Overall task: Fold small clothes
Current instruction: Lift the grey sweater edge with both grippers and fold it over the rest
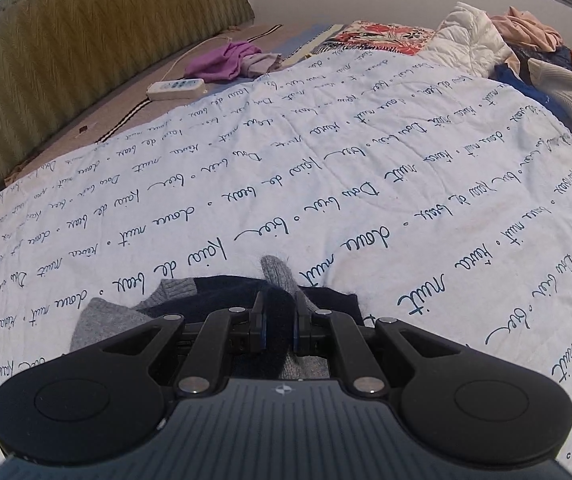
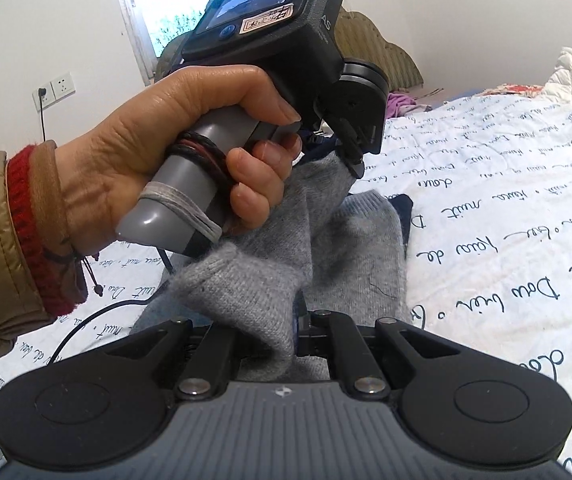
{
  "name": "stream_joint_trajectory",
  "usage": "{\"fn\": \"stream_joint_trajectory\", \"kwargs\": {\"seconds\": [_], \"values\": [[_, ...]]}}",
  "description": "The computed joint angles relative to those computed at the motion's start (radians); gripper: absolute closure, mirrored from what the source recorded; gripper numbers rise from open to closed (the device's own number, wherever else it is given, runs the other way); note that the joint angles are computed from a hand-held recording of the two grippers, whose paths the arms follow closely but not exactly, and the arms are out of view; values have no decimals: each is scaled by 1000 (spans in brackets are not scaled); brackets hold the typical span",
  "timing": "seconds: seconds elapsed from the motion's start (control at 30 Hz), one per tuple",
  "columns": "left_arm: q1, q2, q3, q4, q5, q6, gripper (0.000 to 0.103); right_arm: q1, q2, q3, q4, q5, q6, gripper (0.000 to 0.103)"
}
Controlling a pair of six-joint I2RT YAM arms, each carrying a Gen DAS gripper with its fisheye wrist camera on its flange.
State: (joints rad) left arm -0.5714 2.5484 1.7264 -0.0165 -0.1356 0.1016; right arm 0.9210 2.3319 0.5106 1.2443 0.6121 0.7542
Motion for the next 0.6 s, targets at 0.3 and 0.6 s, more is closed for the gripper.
{"fn": "stream_joint_trajectory", "kwargs": {"seconds": [0.3,0.6], "values": [[31,25,42,-46,124,-47,56,-43,26,-16,23,-105,79,95],[89,-193,-313,210,87,-7,23,-108,44,-49,56,-236,139,87]]}}
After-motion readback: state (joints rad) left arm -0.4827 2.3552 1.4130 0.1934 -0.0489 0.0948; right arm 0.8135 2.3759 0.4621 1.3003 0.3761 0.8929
